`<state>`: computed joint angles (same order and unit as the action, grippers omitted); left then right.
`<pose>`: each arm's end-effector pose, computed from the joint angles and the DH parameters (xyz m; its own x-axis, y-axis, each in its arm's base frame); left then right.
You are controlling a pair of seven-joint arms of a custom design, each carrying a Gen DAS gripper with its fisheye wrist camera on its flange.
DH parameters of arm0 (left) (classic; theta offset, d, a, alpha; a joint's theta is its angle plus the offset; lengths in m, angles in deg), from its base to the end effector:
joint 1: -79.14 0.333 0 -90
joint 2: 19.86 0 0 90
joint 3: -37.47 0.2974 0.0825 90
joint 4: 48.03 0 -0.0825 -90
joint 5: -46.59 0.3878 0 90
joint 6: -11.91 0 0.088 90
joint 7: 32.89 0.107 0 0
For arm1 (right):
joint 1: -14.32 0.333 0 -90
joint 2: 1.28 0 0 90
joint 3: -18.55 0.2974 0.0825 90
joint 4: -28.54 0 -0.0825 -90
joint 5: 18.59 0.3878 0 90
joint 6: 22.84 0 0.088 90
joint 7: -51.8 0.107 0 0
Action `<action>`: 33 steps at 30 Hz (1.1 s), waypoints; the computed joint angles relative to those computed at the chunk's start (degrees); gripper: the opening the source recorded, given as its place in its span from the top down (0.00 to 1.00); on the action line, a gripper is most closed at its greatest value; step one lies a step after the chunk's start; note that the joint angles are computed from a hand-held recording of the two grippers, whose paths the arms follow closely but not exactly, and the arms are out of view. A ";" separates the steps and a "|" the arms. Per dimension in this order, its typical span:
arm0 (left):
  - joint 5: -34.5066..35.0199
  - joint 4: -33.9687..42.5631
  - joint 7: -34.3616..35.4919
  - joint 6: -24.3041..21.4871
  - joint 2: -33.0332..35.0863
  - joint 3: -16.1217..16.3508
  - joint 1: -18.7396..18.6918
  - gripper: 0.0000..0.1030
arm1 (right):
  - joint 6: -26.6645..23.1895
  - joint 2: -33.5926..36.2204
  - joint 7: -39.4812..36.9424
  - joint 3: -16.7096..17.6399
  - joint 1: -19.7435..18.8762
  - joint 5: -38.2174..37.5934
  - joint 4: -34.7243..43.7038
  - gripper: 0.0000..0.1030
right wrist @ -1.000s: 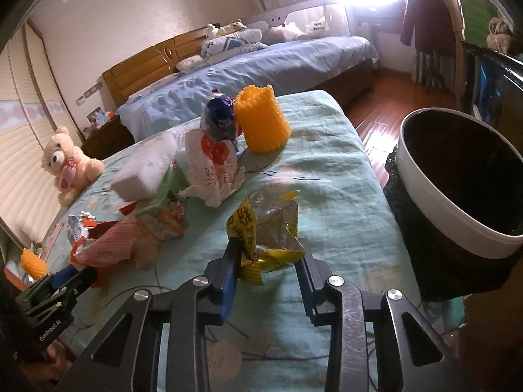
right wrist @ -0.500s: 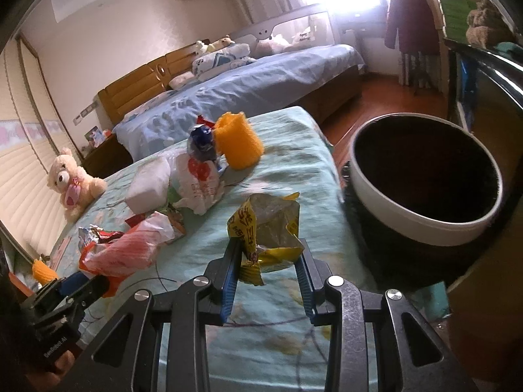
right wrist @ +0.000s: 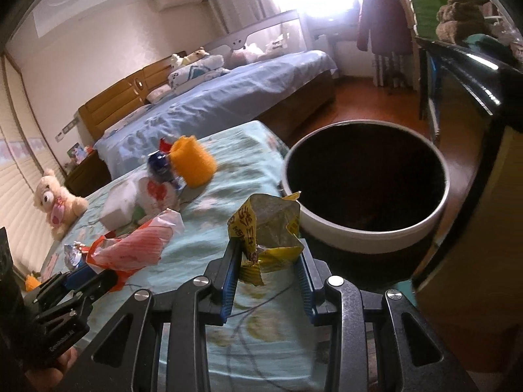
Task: Collect trash
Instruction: 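Carry both held bags over the black-and-white bin with both tools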
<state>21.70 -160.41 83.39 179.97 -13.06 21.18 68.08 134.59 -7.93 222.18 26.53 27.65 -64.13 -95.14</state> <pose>0.5756 -0.2600 0.4942 -0.5330 -0.8437 0.0637 -0.5634 0.2977 -0.7707 0.5119 0.2328 0.4989 -0.2543 -0.9267 -0.2768 -0.6042 0.3757 -0.7027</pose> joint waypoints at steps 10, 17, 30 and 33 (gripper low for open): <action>5.79 7.34 -2.74 -2.34 5.32 -0.89 -1.65 0.61 | -1.81 -3.59 0.08 -0.35 -2.91 -0.03 -3.08 0.68; 10.70 14.02 -6.39 -4.55 9.81 -1.02 -3.19 0.61 | -3.02 -3.86 -1.55 -0.72 -4.86 0.62 -3.20 0.68; 19.46 27.62 -11.42 -9.62 18.57 -0.51 -7.19 0.61 | -3.73 -2.17 -7.10 -2.28 -5.99 4.31 -1.69 0.67; 20.67 29.61 -12.06 -10.62 19.89 -0.38 -7.88 0.61 | -3.75 -1.66 -7.98 -2.61 -6.08 4.93 -1.26 0.67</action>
<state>42.37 -130.80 71.33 169.35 6.82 20.80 60.21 130.85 -9.60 214.20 23.92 21.57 -59.20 -96.40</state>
